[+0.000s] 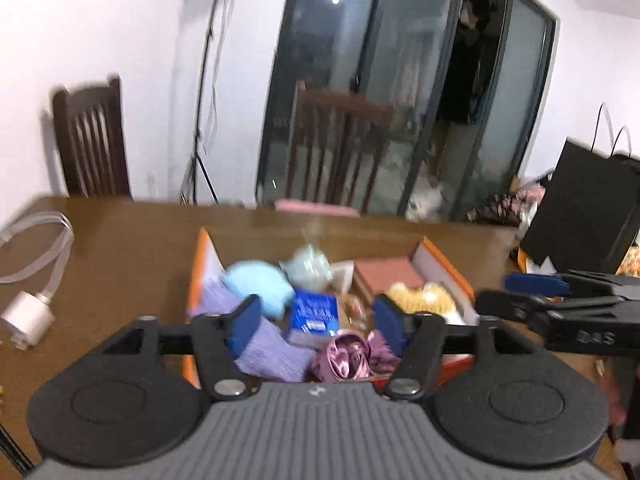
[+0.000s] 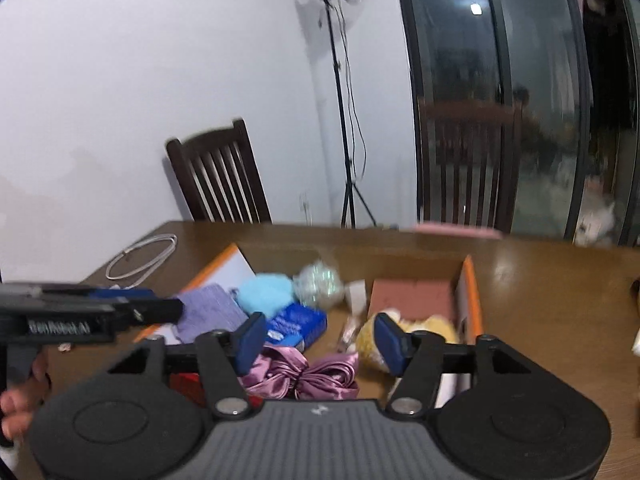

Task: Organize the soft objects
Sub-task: 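Withdraw both tools from the box toward the lavender towel roll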

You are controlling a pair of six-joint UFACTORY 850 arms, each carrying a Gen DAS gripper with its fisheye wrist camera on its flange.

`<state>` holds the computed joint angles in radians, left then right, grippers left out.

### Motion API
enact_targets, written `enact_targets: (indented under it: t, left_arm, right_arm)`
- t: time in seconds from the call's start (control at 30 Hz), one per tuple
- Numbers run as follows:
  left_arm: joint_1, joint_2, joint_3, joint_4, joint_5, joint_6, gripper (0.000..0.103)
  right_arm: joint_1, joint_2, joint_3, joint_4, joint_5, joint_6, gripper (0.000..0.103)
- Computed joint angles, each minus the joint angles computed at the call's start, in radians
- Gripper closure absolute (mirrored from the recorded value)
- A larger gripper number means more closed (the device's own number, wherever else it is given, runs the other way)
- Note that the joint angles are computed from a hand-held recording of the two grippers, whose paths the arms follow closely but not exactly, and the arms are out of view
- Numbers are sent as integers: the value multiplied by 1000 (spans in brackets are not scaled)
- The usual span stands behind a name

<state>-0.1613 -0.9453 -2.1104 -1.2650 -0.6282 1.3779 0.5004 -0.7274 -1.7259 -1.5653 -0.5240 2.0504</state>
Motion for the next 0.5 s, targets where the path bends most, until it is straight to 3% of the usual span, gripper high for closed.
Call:
enact_targets:
  t: [0.03,0.23,0.5]
  left_arm:
    - [10,39,57,-65,2,56,23]
    - [67,241,338,-304,8,329,11]
    - [116,454,720,-746,-19,865,9]
  right_arm:
    - [12,31,29,-1,-17,-15,31]
    - [97,165,152,27,-218,-53,14]
    - [217,247,307,-92,-405,124,7]
